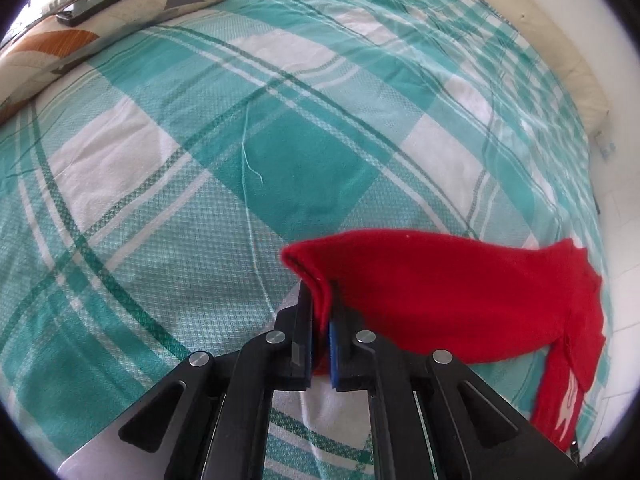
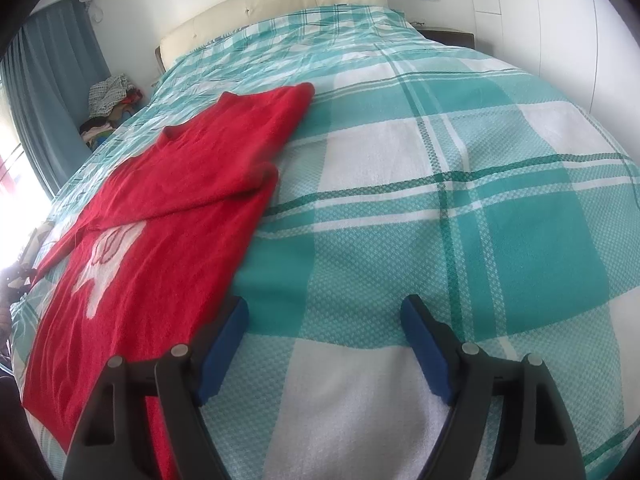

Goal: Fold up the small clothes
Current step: 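Grasp the sweater hem with the left tool and fold it up over the body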

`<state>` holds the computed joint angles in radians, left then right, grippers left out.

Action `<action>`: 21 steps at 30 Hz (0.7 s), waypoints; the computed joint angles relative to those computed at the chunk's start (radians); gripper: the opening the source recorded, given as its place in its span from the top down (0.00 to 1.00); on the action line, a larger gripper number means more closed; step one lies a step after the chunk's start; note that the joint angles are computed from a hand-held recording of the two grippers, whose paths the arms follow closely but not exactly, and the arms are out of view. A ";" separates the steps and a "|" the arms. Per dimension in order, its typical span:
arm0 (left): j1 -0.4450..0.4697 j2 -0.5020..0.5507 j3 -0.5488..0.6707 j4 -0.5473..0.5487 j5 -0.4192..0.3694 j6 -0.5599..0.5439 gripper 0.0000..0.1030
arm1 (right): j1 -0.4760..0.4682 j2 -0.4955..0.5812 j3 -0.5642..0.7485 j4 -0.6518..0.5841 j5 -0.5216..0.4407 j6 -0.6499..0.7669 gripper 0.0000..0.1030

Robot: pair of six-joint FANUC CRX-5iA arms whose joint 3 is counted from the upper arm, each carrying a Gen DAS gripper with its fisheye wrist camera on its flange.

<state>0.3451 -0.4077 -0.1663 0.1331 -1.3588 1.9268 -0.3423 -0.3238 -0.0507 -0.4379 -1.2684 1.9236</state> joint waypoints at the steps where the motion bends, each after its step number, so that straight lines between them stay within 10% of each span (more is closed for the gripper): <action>1: -0.026 0.006 0.026 -0.033 -0.009 0.032 0.96 | 0.001 0.000 0.000 0.002 0.001 0.001 0.22; 12: -0.605 0.418 0.778 -0.211 -0.038 0.067 0.96 | 0.029 -0.008 -0.014 0.033 0.012 -0.005 0.17; 21: -0.814 0.827 1.157 -0.077 -0.024 0.018 0.95 | 0.020 -0.004 -0.009 0.016 0.004 0.001 0.16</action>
<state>-0.4690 0.4194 0.9907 0.0564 -1.3828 1.9452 -0.3225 -0.3283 -0.0596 -0.4219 -1.2641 1.9246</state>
